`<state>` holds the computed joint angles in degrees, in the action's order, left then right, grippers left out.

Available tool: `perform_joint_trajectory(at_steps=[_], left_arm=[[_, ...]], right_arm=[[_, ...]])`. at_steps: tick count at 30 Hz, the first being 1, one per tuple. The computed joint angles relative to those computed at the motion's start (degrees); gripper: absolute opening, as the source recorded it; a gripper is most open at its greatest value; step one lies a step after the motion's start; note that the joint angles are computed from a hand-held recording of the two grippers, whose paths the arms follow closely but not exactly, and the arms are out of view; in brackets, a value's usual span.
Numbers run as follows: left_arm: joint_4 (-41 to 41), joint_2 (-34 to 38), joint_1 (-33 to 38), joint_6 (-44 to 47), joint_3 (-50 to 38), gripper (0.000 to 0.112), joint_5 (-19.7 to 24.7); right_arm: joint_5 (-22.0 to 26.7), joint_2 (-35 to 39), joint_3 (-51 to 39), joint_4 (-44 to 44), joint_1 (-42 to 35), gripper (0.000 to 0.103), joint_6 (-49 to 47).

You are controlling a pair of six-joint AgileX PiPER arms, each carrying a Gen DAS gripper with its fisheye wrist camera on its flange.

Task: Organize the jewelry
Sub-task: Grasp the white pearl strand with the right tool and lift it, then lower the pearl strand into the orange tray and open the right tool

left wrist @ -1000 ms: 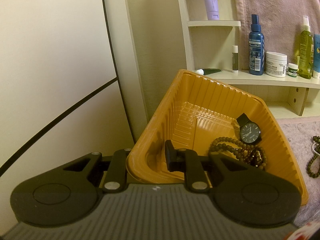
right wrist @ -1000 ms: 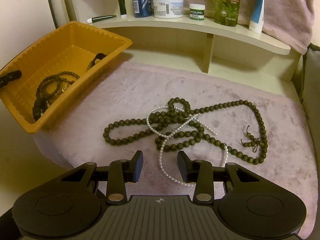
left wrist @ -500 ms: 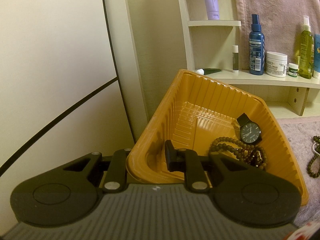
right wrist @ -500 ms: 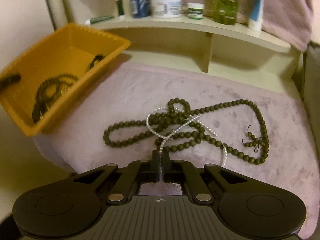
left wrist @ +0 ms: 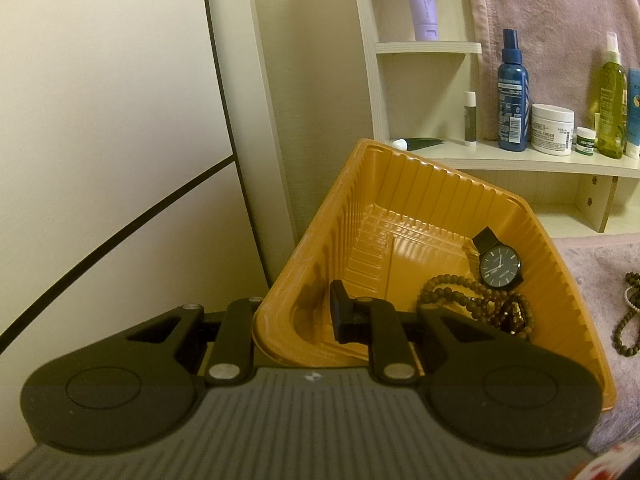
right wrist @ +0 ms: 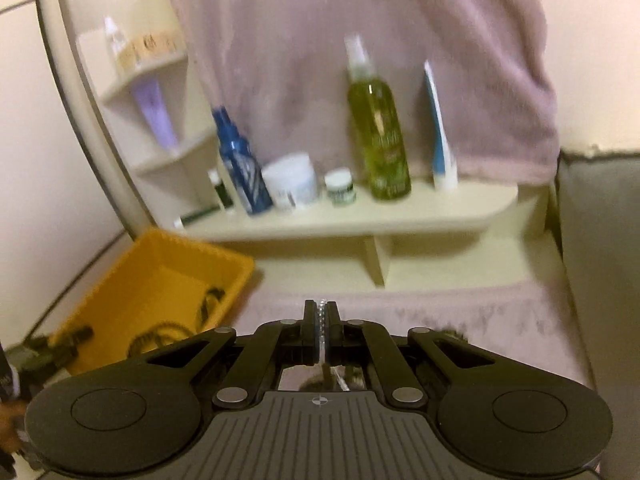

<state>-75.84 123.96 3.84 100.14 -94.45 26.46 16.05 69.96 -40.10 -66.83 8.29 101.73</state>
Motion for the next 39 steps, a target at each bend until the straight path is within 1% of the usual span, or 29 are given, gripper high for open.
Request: perform_joint_trajectory(at_steps=[4,10,16,21,26,28,30,35,39], left_arm=[[-0.6,-0.5,-0.2,0.7,0.7,0.018,-0.2],[-1.5,-0.7,-0.1,1.4,1.2,0.018,0.0],[-1.9,-0.9,0.0,1.6,1.3,0.018,0.3],[-2.1,-1.1,0.4,1.9,1.5,0.018,0.9],[-2.2,-1.2,0.3,1.8,1.6,0.018,0.8],[-2.4,-1.3,0.3,1.9,1.8,0.018,0.8],[-2.3,-1.3,0.4,2.0,1.7,0.018,1.0],[-1.7,-1.1,0.5,1.3,1.3,0.018,1.2],[-1.4,-1.1,0.5,1.1,1.1,0.018,1.3]], right_arm=[[0.9,-2.1,-1.7,3.2,-0.2,0.002,-5.0],[2.5,-4.1,-5.2,3.2,1.1,0.002,-8.6],[3.8,-4.1,-9.5,-0.9,2.4,0.002,-8.1],[3.7,-3.5,-12.4,-4.1,2.1,0.002,-7.8],[3.9,-3.8,-14.8,-9.3,1.9,0.002,-5.2],[3.7,-4.0,-15.4,-9.7,1.7,0.002,-5.6],[2.9,-3.7,-16.1,-9.1,1.2,0.002,-6.8],[0.8,-1.9,-17.6,-0.4,0.0,0.002,-14.9],[-0.5,0.4,-18.8,5.6,0.1,0.002,-19.4]])
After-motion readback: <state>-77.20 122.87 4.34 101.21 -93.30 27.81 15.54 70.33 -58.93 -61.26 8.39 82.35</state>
